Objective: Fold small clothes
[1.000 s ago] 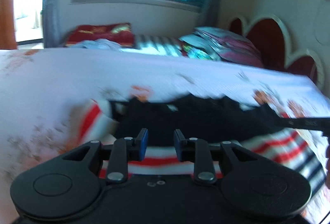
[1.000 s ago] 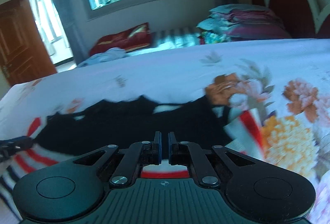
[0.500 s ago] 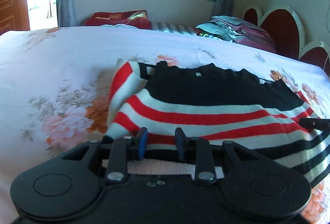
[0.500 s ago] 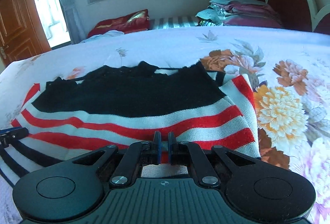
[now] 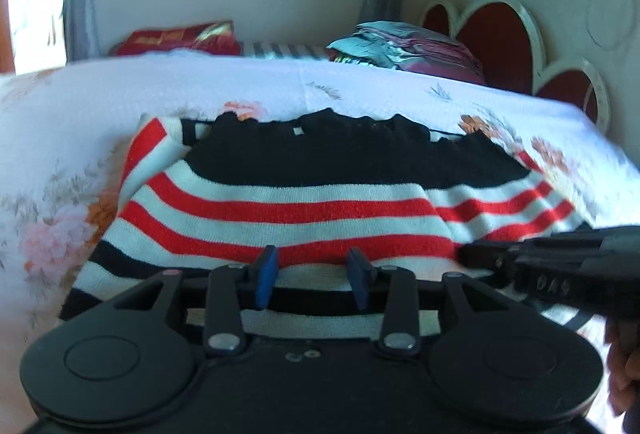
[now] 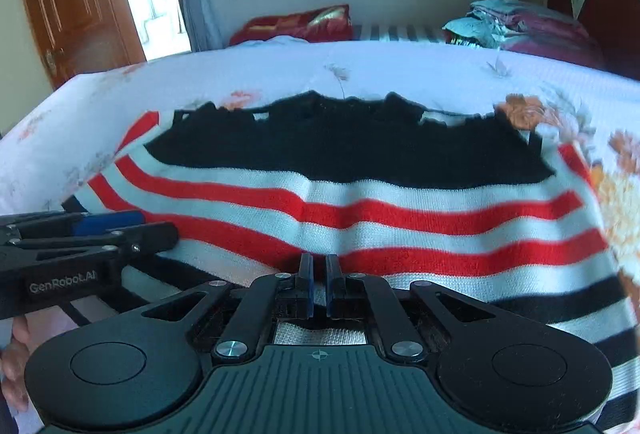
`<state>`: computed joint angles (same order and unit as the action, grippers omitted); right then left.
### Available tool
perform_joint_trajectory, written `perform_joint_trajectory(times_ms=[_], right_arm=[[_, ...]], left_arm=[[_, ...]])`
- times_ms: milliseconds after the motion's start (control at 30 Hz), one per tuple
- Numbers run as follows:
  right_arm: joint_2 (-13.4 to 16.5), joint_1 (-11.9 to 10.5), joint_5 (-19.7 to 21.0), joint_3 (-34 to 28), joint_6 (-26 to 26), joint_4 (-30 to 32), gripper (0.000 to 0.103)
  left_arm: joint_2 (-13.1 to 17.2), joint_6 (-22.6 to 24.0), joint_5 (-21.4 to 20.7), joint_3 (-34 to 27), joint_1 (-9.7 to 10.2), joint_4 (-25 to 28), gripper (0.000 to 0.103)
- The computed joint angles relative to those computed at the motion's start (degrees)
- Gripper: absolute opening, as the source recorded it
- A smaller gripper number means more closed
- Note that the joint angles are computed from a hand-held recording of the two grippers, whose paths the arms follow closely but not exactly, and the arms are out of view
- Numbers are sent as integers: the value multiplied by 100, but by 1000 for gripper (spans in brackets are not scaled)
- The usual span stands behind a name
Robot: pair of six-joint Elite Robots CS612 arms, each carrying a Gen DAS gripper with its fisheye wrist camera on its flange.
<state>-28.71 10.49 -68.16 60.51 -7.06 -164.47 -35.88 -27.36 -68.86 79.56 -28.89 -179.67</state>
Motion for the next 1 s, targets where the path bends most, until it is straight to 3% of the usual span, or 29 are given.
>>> perform_joint_trajectory(times_ms=[167,267,367,533,667,800,867,900,1000], right_arm=[[-154,-22,-36,243,215,-278,4],[-177,-31,-150,311,66,-28,4],[-274,-82,-118,444,356,-191,4],[-421,-153,-755,759,479,-680,5],[-453,-237,-1208,857,565,-502,5],[-546,-292,-1203,998,829,-603,6],[-578,-259,-1441,1088,773,-759,29],[-576,-248,-1501,1091,699,-670,48],[-583,-212,-1648,1165,550,-710,49]], left_arm=[[-144,-46,116,178,-31,-40,38],[-172,-149,121,302,-1,52,38],[-255,-164,109,430,-7,-1,38],[-376,-479,178,688,10,-109,38],[-391,-519,3,734,46,41,38],[-428,-701,-93,731,70,126,40],[-441,-731,-141,740,79,158,42],[-441,-711,-150,740,78,172,43],[-450,-663,-158,740,69,212,46]])
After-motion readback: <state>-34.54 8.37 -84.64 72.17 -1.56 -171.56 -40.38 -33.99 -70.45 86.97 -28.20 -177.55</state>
